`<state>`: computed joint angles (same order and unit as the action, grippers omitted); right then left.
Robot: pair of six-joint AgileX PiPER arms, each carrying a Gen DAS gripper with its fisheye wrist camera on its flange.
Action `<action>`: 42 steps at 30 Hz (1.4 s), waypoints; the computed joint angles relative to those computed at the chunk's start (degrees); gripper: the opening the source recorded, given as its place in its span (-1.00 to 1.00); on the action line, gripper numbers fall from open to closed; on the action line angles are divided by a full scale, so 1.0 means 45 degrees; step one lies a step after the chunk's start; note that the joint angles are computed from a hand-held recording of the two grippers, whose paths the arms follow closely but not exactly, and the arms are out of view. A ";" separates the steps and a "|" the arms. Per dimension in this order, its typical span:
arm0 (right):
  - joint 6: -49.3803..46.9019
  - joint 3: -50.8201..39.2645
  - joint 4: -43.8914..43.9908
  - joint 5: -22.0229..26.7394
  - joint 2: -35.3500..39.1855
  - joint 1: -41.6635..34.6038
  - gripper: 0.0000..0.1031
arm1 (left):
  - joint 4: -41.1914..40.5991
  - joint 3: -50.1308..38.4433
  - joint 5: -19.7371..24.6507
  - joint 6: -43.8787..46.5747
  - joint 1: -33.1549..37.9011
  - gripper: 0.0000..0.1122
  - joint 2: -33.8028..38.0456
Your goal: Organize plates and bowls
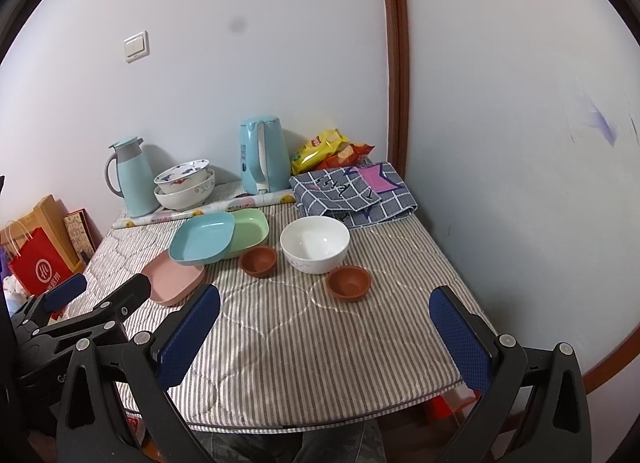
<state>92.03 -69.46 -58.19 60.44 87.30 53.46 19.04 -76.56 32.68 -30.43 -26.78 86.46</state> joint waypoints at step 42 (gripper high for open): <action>-1.1462 -1.3815 0.8074 -0.1286 0.9269 -0.5177 0.87 | -0.2605 -1.4492 0.6621 0.3025 0.3577 0.78 0.9957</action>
<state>40.46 -131.62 -21.86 54.65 129.01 30.17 7.32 -141.77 62.48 -16.82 -10.69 131.27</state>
